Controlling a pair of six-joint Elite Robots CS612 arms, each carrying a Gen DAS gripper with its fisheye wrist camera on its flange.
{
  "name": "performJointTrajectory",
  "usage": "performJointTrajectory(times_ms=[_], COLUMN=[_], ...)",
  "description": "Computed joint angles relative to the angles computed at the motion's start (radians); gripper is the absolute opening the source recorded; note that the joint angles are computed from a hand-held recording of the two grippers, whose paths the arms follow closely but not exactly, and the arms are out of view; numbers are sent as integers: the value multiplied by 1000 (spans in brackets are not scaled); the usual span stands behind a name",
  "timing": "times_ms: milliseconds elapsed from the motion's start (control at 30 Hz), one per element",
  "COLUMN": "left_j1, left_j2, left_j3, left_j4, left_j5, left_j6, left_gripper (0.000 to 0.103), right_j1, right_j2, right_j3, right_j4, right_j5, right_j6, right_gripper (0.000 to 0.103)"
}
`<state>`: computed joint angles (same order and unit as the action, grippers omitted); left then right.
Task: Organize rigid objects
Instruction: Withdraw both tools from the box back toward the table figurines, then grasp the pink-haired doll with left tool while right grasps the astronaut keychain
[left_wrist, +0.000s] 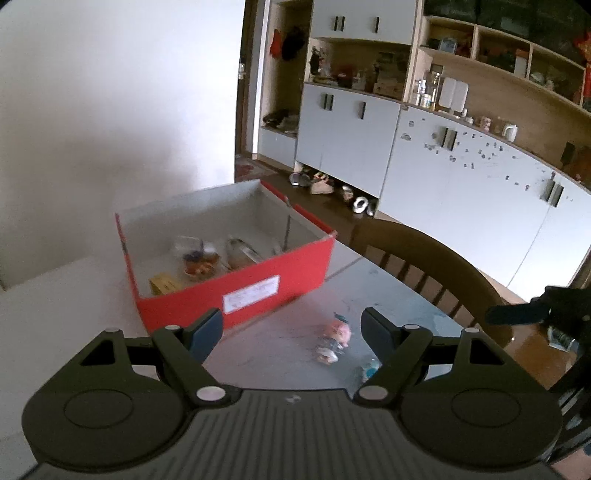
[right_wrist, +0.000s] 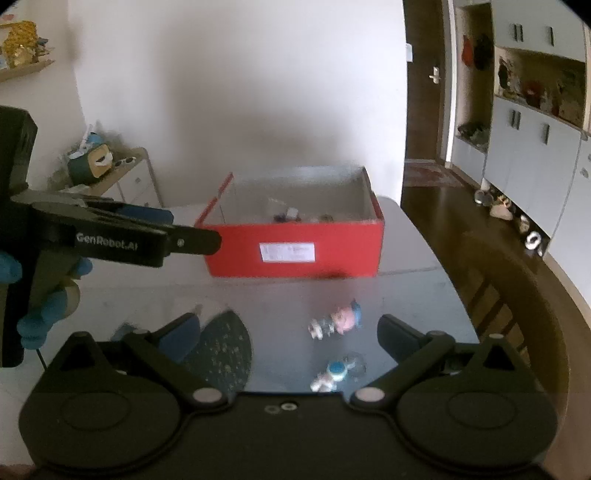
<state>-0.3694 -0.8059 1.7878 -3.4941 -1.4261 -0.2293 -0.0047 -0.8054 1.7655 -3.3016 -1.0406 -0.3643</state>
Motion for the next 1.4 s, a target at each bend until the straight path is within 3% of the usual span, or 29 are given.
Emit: performJointTrajectory(times_ms=[500, 867, 1400], left_j1=[-9, 4, 5], left_j2=[101, 177, 247], left_j3=[-81, -186, -317], left_j4=[86, 162, 280], left_j5=[-40, -105, -115], left_j6=[-38, -47, 43], left_gripper=[82, 82, 81], right_j1=[10, 17, 30], right_j2=[75, 134, 180], right_j3=[-25, -91, -162], right_j4=[43, 88, 145], right_j5=[-81, -100, -121], right_j6=[-22, -56, -94], right_gripper=[99, 86, 67])
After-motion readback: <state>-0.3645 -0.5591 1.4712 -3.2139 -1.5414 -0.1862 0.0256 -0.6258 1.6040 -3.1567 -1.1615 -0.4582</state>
